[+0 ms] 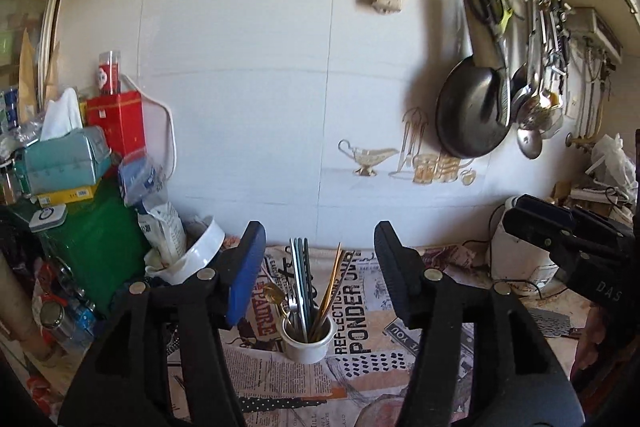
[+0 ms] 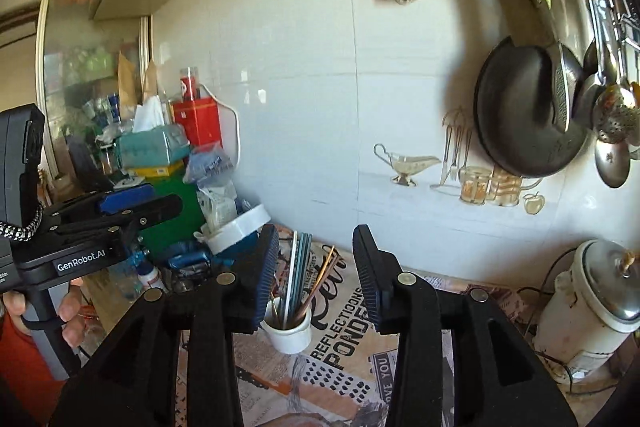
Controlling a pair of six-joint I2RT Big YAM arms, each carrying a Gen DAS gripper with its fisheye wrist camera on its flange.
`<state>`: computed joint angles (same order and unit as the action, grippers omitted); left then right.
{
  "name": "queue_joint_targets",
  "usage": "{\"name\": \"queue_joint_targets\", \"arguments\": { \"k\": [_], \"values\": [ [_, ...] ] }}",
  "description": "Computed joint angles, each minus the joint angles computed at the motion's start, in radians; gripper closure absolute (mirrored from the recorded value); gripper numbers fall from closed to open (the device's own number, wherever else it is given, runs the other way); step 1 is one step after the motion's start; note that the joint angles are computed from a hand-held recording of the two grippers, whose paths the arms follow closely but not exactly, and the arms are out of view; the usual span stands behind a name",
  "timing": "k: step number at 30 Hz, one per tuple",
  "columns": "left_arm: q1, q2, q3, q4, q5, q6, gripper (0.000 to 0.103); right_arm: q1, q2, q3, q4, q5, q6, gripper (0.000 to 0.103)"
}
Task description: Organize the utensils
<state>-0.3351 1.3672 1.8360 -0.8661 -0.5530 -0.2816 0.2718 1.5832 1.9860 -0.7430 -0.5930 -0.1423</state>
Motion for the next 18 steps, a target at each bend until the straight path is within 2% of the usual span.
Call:
{"name": "queue_joint_targets", "arguments": {
  "k": [6,7,8,12,15,17,18],
  "values": [
    [-0.081,-0.131,-0.094,0.055,-0.032,0.07,0.041,-0.005,-0.172,-0.188,0.133,0.008,0.067,0.067],
    [-0.096,-0.153,-0.112,0.057,-0.045,0.079,0.039,-0.002,-0.199,-0.216,0.147,0.007,0.075,0.063],
    [-0.111,-0.171,-0.126,0.057,-0.055,0.085,0.034,0.003,-0.225,-0.246,0.166,0.009,0.088,0.055],
    [-0.165,-0.247,-0.189,0.063,-0.089,0.092,0.012,0.019,-0.315,-0.349,0.229,0.034,0.135,0.04],
    [-0.199,-0.293,-0.236,0.079,-0.124,0.108,0.004,0.032,-0.358,-0.4,0.254,0.067,0.163,0.021],
    [-0.217,-0.318,-0.259,0.086,-0.136,0.111,0.002,0.035,-0.386,-0.432,0.272,0.078,0.178,0.004],
    [-0.225,-0.329,-0.27,0.087,-0.14,0.11,0.001,0.038,-0.403,-0.451,0.287,0.086,0.186,0.002]
  ]
}}
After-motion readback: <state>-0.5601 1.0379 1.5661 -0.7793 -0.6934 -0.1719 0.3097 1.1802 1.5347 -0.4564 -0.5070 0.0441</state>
